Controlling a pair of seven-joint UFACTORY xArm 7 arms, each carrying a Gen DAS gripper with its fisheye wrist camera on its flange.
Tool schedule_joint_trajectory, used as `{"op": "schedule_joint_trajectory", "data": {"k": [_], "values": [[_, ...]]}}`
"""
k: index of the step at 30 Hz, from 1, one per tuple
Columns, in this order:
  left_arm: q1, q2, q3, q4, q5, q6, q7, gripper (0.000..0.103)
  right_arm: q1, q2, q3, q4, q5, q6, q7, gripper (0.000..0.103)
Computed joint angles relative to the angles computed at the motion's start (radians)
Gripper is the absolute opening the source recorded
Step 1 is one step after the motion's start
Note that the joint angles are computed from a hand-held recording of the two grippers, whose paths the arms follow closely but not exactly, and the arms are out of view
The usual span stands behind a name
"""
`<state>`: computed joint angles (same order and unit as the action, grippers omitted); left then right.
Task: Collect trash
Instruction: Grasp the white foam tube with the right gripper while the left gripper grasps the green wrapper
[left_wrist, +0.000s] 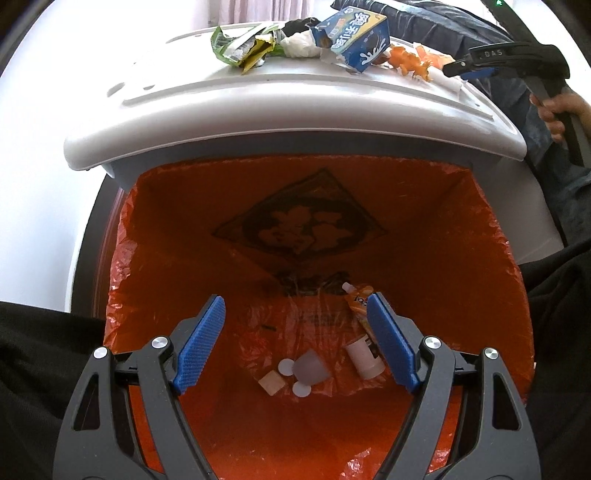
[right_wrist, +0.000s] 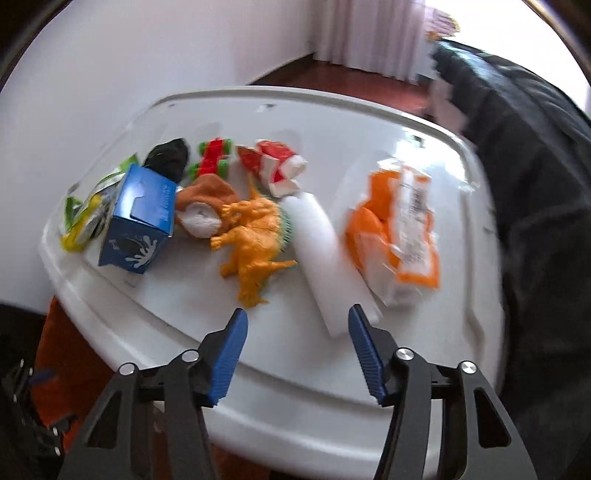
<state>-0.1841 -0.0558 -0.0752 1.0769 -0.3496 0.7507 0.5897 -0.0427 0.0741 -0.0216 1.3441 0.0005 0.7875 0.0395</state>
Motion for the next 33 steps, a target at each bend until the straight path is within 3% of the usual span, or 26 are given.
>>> {"op": "schedule_joint_trajectory", "data": {"k": [9, 13, 14, 15, 19, 25, 29, 33], "values": [[-0.008, 0.019, -0.01, 0.017, 0.005, 0.002, 0.017, 0.077, -0.026, 0.16, -0.007, 0.174, -0.015, 0.058, -0.151, 0.054], [-0.009, 0.024, -0.012, 0.023, 0.013, 0.005, 0.013, 0.077, -0.062, 0.213, 0.002, 0.24, 0.074, 0.114, -0.2, 0.055], [-0.009, 0.024, -0.012, 0.024, 0.014, 0.005, 0.01, 0.077, -0.061, 0.21, 0.002, 0.235, 0.081, 0.105, -0.191, 0.039], [-0.008, 0.023, -0.012, 0.024, 0.011, 0.006, 0.008, 0.077, -0.059, 0.202, 0.003, 0.225, 0.09, 0.099, -0.181, 0.031], [-0.007, 0.006, -0.008, 0.015, -0.012, -0.005, 0.023, 0.077, -0.011, 0.157, -0.015, 0.176, 0.007, 0.089, -0.023, 0.024], [-0.004, -0.011, 0.008, 0.065, -0.073, 0.019, 0.069, 0.077, 0.001, -0.067, -0.009, -0.044, 0.028, -0.014, 0.23, 0.022], [0.003, 0.04, 0.007, 0.178, -0.104, 0.009, 0.1, 0.077, 0.025, -0.256, 0.016, -0.219, 0.142, -0.163, 0.346, 0.022], [0.005, 0.165, -0.016, 0.369, -0.058, -0.015, 0.1, 0.087, 0.097, -0.349, 0.039, -0.364, 0.251, -0.352, 0.402, 0.023]]}}
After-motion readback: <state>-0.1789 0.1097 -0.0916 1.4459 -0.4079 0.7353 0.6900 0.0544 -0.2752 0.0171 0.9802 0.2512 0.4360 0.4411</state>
